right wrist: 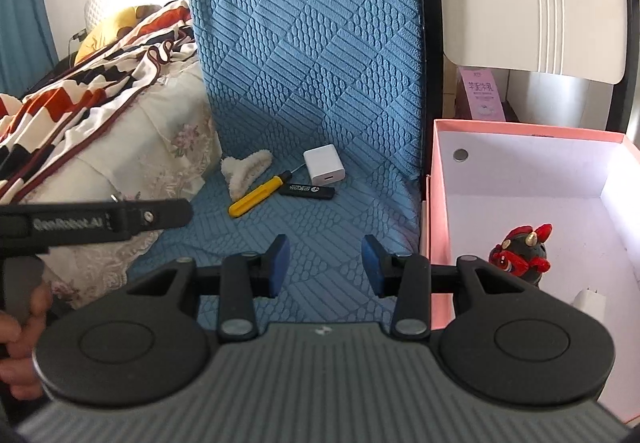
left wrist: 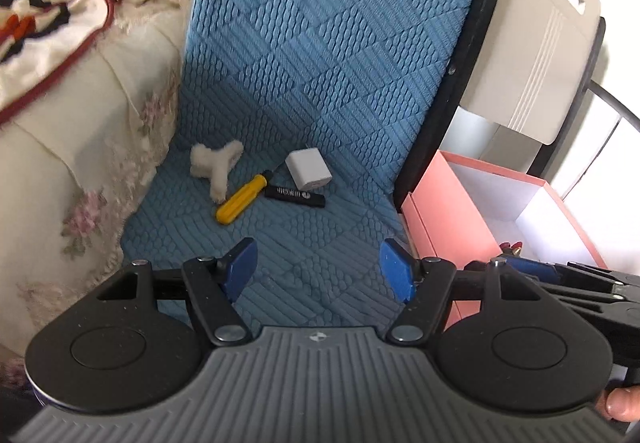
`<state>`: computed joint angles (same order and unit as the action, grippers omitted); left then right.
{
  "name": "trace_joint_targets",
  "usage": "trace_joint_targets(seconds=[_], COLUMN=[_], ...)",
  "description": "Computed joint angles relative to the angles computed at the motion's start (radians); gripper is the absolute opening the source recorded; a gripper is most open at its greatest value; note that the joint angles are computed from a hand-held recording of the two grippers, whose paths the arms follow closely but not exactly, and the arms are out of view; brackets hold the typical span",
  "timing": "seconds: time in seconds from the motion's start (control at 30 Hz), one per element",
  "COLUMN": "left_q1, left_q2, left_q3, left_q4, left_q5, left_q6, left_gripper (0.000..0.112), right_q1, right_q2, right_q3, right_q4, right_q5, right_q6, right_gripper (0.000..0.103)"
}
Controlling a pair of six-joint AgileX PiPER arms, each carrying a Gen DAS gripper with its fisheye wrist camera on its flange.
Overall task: Organize rigid objects
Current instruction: 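Move both tools back toward the remaining objects on the seat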
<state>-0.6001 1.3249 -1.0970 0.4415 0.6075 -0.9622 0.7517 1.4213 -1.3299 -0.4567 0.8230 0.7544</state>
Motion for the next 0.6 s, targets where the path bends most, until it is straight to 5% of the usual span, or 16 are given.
trace_joint_targets(seconds=[0.6], left_q1=[0.196], left_q2=[0.235], left_q3=[-0.066], left_q4=[-0.340], left_q5=[-0.163], left_q6=[0.387], left_gripper=[0.073], right_q1=[-0.132], right_q2=[0.176], right_q3=[-0.143], right_q4=[0.213], right_q5=[-0.076], right_q6=[-0.172], right_gripper=[0.043])
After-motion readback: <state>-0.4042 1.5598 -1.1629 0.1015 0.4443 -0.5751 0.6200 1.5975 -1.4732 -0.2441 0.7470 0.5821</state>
